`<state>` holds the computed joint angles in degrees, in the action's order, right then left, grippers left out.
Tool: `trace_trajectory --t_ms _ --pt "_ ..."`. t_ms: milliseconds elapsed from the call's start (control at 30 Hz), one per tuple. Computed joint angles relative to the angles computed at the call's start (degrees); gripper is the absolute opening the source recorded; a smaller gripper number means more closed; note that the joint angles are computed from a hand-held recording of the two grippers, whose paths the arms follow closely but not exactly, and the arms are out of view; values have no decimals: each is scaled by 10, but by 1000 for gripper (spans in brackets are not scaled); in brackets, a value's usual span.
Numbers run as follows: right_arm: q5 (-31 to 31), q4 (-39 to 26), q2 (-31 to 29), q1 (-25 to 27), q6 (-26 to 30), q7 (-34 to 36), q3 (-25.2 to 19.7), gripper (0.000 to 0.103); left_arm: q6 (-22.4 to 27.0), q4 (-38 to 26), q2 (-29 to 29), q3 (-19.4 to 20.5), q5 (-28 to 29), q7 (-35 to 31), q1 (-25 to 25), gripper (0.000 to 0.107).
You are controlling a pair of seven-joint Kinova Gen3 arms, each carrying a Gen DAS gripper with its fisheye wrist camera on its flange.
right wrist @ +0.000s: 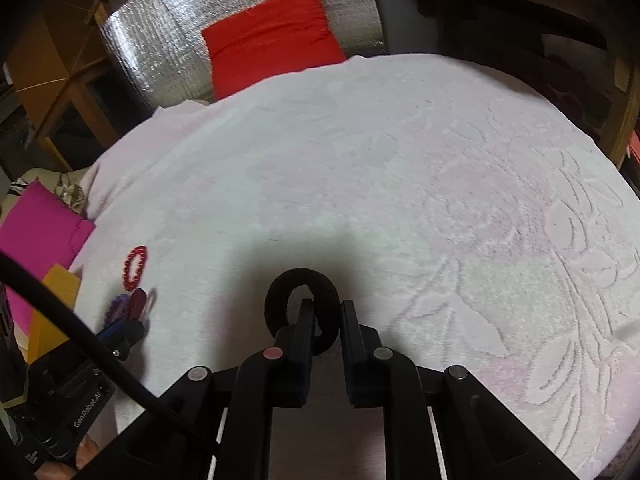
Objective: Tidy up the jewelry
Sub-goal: 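Carry the brown ring and black ring toward the orange box with both tools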
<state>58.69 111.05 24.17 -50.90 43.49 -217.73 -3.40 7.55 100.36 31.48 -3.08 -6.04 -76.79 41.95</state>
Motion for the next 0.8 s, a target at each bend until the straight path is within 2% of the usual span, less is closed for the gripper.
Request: trace_trajectory --t_ms 367,500,667,800 --pt "30 -38 26 -20 -7 -6 9 14 -39 58 -42 -36 7 -7 17 13" --pt "47 -54 37 -29 -14 -12 12 14 -47 79 -58 -57 11 -13 24 13" --pt "68 -85 58 -43 -18 -16 19 14 -64 106 -75 -106 24 -20 47 13" --pt "68 -113 77 -52 -19 -6 23 14 -73 123 -88 -113 36 -32 37 13"
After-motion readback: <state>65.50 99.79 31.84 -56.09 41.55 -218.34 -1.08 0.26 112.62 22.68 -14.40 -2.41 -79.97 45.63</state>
